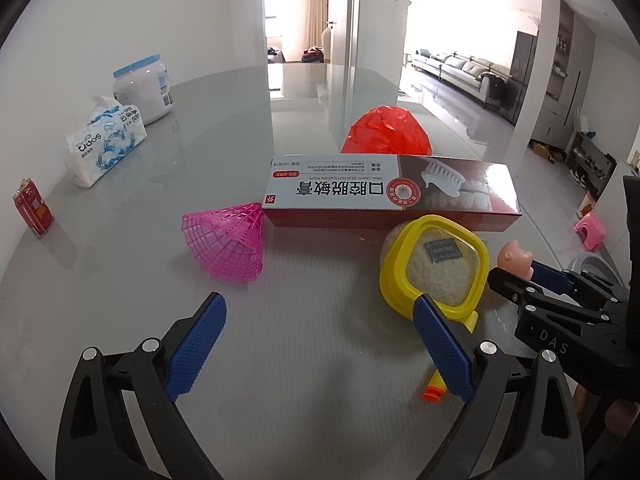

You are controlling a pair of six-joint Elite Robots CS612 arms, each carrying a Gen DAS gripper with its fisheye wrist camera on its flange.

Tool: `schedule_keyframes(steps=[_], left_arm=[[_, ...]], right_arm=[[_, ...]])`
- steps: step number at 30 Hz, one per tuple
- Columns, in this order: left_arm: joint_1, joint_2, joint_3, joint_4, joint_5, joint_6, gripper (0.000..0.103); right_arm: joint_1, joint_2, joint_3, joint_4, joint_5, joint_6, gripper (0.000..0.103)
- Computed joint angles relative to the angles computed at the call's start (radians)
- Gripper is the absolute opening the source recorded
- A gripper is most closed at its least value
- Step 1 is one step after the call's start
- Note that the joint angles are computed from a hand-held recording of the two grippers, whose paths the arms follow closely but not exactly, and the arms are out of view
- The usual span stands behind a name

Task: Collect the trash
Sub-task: 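Grasp the pink pig toy with the right tool while the left tool grasps the yellow lid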

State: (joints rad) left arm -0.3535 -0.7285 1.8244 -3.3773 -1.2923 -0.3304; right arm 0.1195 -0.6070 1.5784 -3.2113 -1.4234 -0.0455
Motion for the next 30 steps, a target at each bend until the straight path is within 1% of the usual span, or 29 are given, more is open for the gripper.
schedule_keyframes(steps=[2,4,9,13,21,25,29,30], left_arm=[[-0.002,0.000,-0.001,0.001,-0.004,0.000,0.093],[-0.004,0.000,-0.002,0.003,-0.007,0.002,0.093],[-0.011,0.002,-0.009,0.012,-0.024,0.008,0.093],[-0.013,0.005,-0.019,0.023,-0.059,0.007,0.093],[-0.021,0.021,-0.054,0.044,-0.081,0.008,0.093],[-0.027,0.028,-0.068,0.055,-0.085,0.021,0.093],[-0.027,0.032,-0.078,0.065,-0.117,0.025,0.093],[-0.029,0.032,-0.079,0.065,-0.115,0.026,0.091]], right_arm=[[-0.003,0.002,0.001,-0.008,0.018,0.009,0.033],[-0.010,0.000,0.010,-0.032,0.041,0.026,0.031],[-0.028,-0.005,0.033,-0.063,0.087,0.061,0.031],[-0.044,-0.014,0.062,-0.095,0.118,0.077,0.031],[-0.065,-0.039,0.118,-0.152,0.145,0.113,0.031],[-0.071,-0.046,0.133,-0.167,0.153,0.128,0.031],[-0.075,-0.047,0.138,-0.169,0.157,0.138,0.030],[-0.075,-0.046,0.138,-0.170,0.157,0.140,0.030]])
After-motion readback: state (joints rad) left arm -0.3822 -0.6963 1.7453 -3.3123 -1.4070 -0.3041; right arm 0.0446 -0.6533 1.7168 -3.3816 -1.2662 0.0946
